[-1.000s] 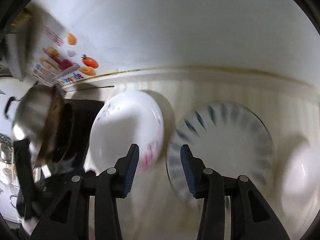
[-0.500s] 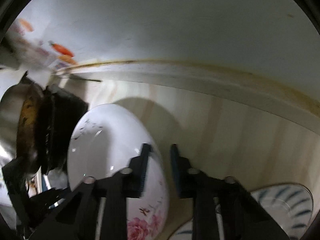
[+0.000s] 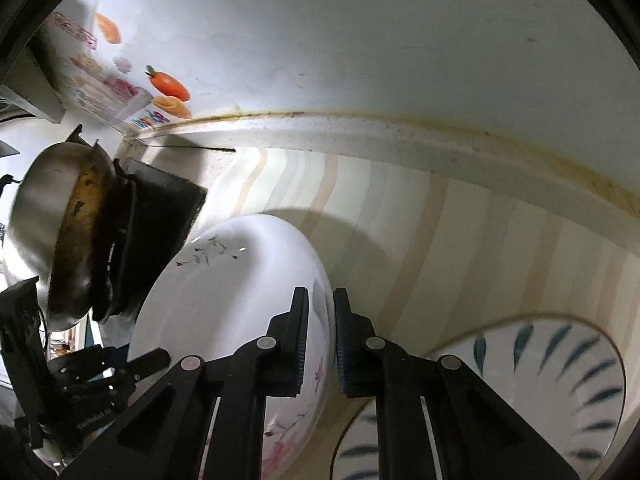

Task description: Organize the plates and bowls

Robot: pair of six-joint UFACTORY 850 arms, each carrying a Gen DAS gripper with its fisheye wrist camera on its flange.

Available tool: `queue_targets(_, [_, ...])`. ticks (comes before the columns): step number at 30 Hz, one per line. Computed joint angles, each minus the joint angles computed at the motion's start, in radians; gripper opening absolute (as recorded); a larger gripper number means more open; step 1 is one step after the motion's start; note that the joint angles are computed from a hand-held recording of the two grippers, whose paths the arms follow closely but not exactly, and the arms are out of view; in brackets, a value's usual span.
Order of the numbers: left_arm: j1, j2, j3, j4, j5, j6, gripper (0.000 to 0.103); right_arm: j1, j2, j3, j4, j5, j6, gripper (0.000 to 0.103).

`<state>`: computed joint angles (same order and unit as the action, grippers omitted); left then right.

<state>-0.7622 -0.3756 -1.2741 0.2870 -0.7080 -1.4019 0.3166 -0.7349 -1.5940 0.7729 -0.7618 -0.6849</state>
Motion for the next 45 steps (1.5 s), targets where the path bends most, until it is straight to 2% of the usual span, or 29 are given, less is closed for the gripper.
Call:
queue_targets(5, [-0.027,0.031,-0.028,0.025,-0.029,-0.003,0.029,-0.028,0.11,0.12,0.081,0.014,-0.062,0.014])
queue_targets(9, [-0.053,0.065,-0.043,0.035,-0.036,0.003,0.029,-0.056,0.244,0.247,0.143,0.034,-0.114,0.014])
queue_targets(14, [-0.083,0.07,-0.065,-0.055,-0.024,0.099,0.029,-0.11,0.417,0.412,0.193,0.029,-0.139,0.014])
queue_targets(20, [-0.152,0.032,-0.109,-0.096,-0.054,0.158,0.029,-0.196,0.617,0.624,0.17,0.011,-0.119,0.014])
queue_targets(26, [-0.205,-0.044,-0.168,-0.179,-0.087,0.252,0.029,-0.295,0.753,0.811,0.127,-0.022,-0.085,0.014])
queue_targets(31, [-0.224,-0.122,-0.228,-0.231,-0.131,0.325,0.029,-0.366,0.812,0.926,0.101,-0.029,-0.095,0.014])
queue_targets(35, [-0.233,-0.177,-0.273,-0.263,-0.174,0.388,0.029,-0.396,0.833,0.983,0.081,-0.009,-0.095,0.014])
queue_targets(45, [-0.245,-0.273,-0.374,-0.268,-0.266,0.433,0.029,-0.43,0.803,1.003,0.022,0.006,-0.065,0.014])
